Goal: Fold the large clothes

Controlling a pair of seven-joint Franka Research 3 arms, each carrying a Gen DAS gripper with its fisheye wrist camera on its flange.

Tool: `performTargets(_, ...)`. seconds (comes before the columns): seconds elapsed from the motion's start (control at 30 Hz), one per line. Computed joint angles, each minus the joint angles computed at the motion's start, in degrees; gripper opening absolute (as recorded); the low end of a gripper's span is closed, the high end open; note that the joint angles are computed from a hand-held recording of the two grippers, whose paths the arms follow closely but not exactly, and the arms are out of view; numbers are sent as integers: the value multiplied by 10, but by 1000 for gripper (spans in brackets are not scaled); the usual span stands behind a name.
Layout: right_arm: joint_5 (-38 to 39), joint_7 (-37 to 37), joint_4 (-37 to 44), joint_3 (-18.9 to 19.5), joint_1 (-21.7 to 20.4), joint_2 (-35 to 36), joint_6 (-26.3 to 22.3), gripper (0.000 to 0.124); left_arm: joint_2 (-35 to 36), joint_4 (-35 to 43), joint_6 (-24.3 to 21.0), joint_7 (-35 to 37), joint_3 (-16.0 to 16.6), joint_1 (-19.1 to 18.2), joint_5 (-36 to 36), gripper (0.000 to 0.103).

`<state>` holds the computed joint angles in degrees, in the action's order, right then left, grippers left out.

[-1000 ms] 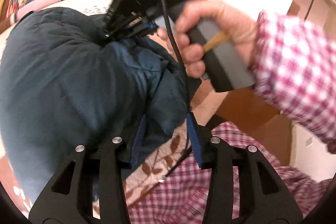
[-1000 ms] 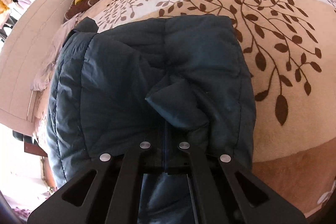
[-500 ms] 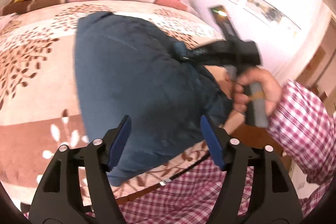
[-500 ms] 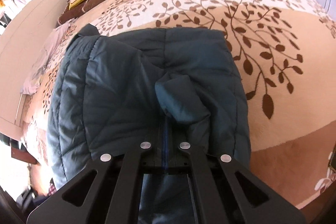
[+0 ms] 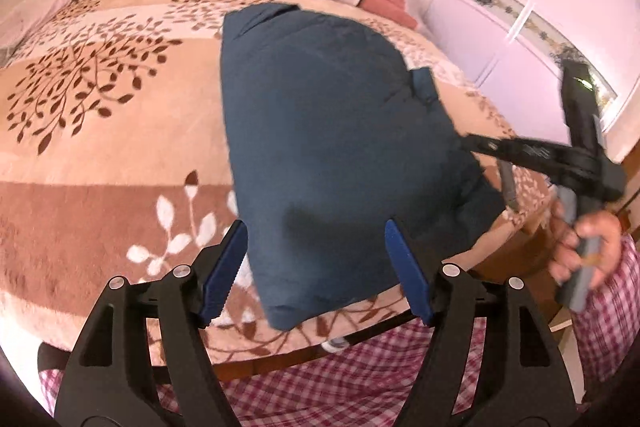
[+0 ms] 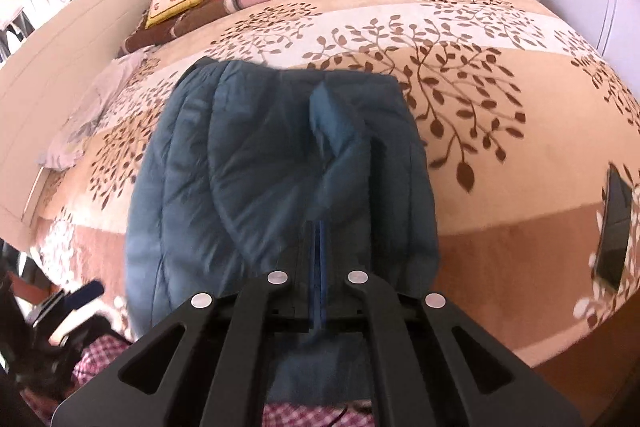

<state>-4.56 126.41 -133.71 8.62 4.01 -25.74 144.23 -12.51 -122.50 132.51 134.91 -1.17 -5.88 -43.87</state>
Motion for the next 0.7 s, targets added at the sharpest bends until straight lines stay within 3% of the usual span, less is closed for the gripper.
performTargets(0.23,59,-13,-53,-9,28,-16,0,0,22,1,10,-52,-11,6,48,71)
performTargets(0.7,74,-10,-68,-11,34,23,41,0,37,3,10,-48,-18,10,50,78)
